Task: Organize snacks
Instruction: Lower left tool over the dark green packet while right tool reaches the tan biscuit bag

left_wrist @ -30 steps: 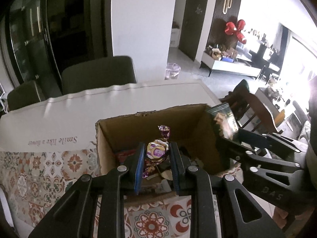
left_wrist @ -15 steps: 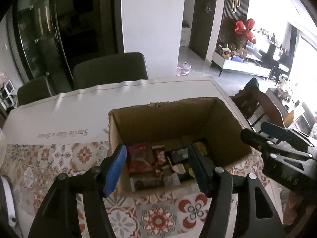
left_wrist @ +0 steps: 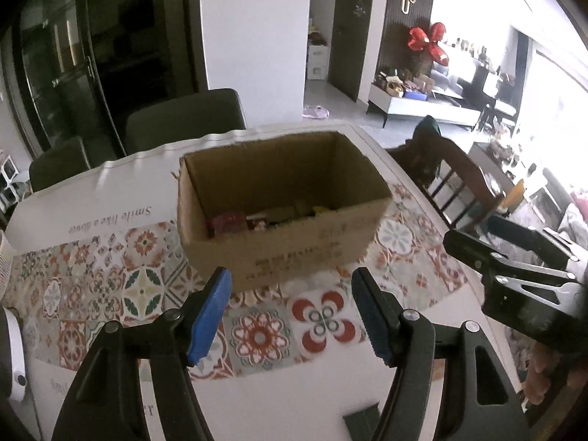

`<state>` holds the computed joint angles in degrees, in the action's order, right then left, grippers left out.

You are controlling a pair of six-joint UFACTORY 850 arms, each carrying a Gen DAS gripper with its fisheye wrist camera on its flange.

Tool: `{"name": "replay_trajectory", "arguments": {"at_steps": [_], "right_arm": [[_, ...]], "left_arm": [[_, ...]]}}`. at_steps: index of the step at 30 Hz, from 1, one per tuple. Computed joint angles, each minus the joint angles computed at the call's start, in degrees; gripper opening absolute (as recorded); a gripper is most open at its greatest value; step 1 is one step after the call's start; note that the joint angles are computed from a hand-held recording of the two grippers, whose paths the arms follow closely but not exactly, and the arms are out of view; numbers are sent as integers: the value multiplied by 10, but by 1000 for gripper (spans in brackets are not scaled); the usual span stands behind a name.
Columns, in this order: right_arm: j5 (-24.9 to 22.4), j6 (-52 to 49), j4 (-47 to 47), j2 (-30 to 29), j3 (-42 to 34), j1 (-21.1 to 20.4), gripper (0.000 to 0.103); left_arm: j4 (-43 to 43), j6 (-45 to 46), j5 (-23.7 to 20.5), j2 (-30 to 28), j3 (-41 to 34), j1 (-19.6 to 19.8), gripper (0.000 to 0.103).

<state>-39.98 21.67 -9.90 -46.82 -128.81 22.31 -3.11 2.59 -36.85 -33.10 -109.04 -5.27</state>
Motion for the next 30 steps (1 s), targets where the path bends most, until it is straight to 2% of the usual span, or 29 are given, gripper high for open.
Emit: {"name": "replay_trajectory", "arguments": {"at_steps": [4, 13, 21, 26, 30], "right_arm": [[30, 27, -31, 53, 91, 2, 78], [37, 29, 11, 107, 208, -19, 78], [37, 7, 50, 131, 273, -34, 78], [23, -16, 83, 129, 295, -41, 78], [14, -26, 100, 122, 307, -45, 78]], "left_arm": [[26, -29, 6, 23, 42, -12, 72], [46, -70, -27, 47, 111, -38, 73], [61, -99, -45, 59, 151, -58, 73], [85, -122, -64, 59, 174, -71, 72], [68, -119, -85, 53, 183, -76, 72]]}}
